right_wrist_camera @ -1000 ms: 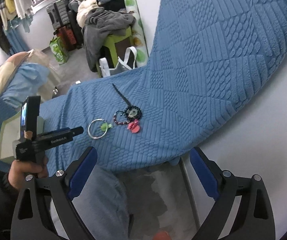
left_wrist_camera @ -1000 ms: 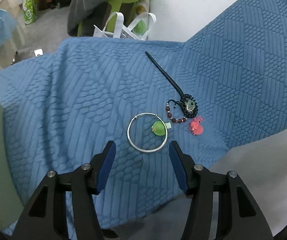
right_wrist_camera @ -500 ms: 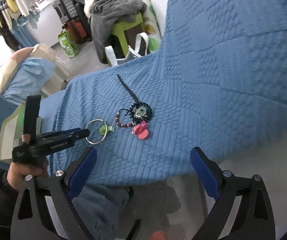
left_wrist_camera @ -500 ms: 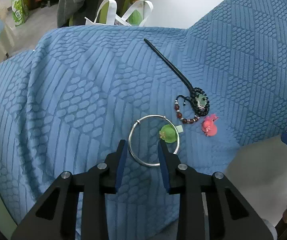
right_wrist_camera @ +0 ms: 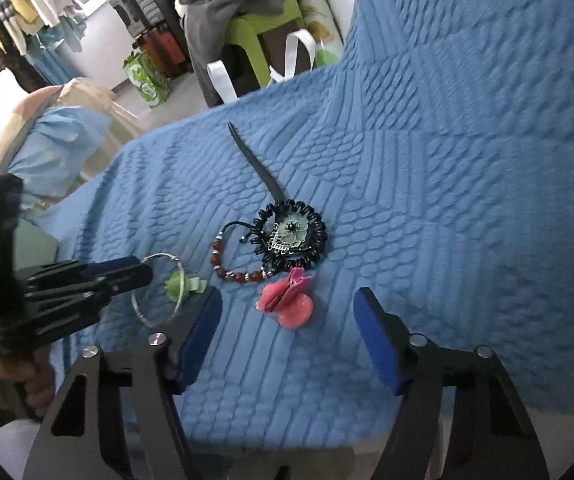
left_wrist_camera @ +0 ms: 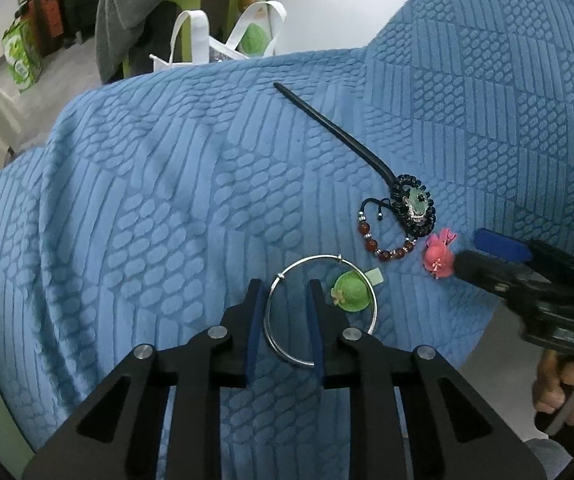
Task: Organize jewelry
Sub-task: 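Grasp the pink bow clip with the right gripper while the left gripper grasps the silver hoop, then carry the pink clip and silver hoop over the white box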
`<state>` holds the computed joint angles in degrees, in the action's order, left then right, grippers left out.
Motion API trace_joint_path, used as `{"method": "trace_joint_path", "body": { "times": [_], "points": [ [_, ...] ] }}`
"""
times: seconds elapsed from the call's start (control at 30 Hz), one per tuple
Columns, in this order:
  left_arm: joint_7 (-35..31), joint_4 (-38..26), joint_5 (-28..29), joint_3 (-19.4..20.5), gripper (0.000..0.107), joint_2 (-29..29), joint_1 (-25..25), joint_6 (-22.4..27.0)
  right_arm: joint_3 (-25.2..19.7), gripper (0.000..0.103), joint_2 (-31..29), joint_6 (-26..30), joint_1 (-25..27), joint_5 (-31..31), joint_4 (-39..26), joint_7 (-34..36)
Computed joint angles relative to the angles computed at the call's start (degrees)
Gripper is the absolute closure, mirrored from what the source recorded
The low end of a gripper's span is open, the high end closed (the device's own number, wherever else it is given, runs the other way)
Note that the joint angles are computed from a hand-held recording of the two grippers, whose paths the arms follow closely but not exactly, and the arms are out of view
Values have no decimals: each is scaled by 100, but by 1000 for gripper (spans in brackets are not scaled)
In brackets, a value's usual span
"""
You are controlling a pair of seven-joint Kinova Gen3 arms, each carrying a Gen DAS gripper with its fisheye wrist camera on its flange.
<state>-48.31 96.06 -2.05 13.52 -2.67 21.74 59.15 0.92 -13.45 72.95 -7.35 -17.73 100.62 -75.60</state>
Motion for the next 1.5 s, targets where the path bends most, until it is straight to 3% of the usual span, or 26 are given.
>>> {"method": "trace_joint_path", "body": {
  "times": [0.1,0.17,0.3,0.5,0.83,1.5],
  "points": [
    [39,-197,-340,101,93,156,90,244,-43,49,68,-228,-44,-25,194,59],
    [1,-243,-410,84,93,200,139,291,-86,52,71,-358,-75,-11,297,112],
    [48,-335,-624,89,95,287,267,422,-413,70,-67,-574,-187,523,340,-128],
    [351,-529,-1075,143,106,447,562,764,-233,78,-117,-460,-227,484,314,-168],
    [824,-363,-917,204,106,-39,543,786,-73,83,-349,-112,-130,438,209,-118],
    [1225,-707,-1001,709,106,-922,5,1364,-701,83,-738,383,-478,672,-680,-1158]
  ]
}}
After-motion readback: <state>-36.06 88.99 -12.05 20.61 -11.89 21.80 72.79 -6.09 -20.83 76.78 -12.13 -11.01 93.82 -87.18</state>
